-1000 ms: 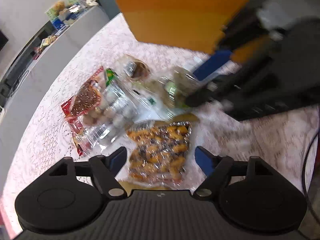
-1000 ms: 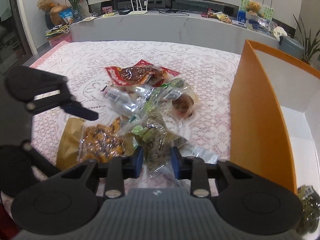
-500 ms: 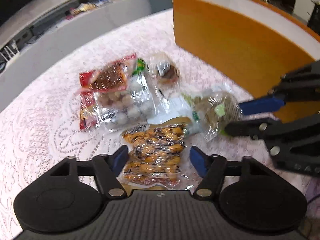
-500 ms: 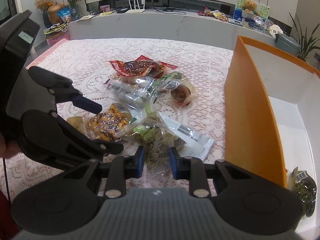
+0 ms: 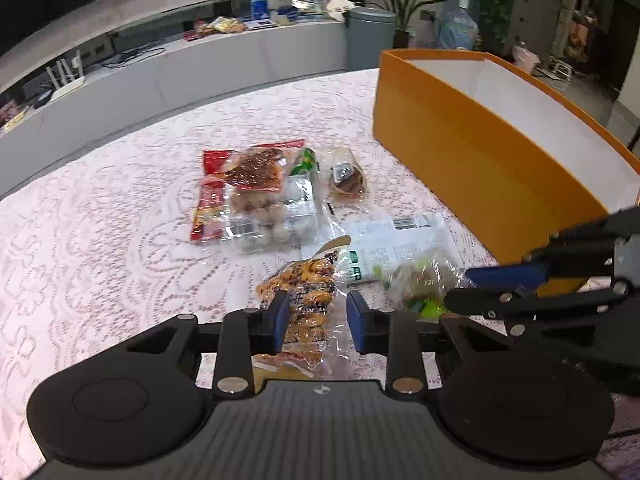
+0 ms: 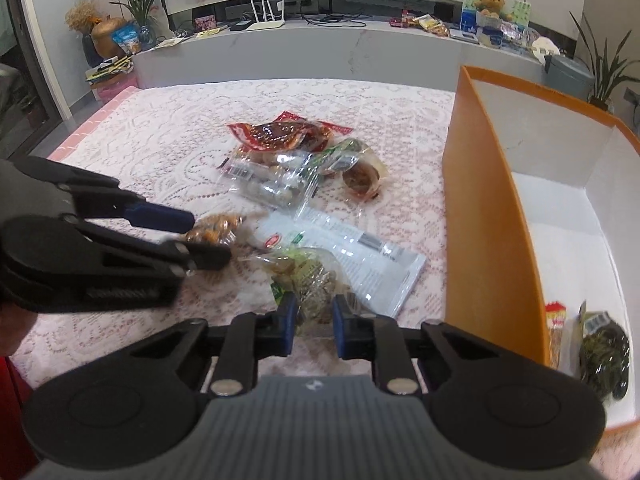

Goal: Organize snacks
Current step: 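Grasp the green-labelled bag with the right tool while the left tool grasps the peanut bag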

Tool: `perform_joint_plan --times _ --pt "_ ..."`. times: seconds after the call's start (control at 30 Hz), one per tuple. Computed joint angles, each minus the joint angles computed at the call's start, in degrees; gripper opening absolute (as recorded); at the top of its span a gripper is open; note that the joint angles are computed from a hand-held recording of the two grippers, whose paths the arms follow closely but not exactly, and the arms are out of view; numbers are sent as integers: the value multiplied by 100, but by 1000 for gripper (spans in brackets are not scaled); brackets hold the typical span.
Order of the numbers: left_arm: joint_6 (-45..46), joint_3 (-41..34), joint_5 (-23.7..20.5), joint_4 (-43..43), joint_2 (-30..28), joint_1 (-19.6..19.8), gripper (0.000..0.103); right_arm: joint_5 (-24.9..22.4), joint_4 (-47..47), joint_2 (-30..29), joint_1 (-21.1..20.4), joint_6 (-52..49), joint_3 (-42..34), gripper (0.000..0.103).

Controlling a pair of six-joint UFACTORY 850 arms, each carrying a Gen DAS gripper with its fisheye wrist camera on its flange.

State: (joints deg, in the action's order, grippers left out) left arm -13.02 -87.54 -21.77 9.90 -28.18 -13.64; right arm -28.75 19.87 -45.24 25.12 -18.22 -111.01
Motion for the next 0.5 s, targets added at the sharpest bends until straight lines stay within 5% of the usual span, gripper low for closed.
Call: perform_joint_plan --times 0.17,0.5 --pt "-446 72 -91 311 160 -14 10 55 125 181 41 -154 223 6" --pt "-1488 384 -246 1570 394 -79 10 6 319 349 70 -742 488 11"
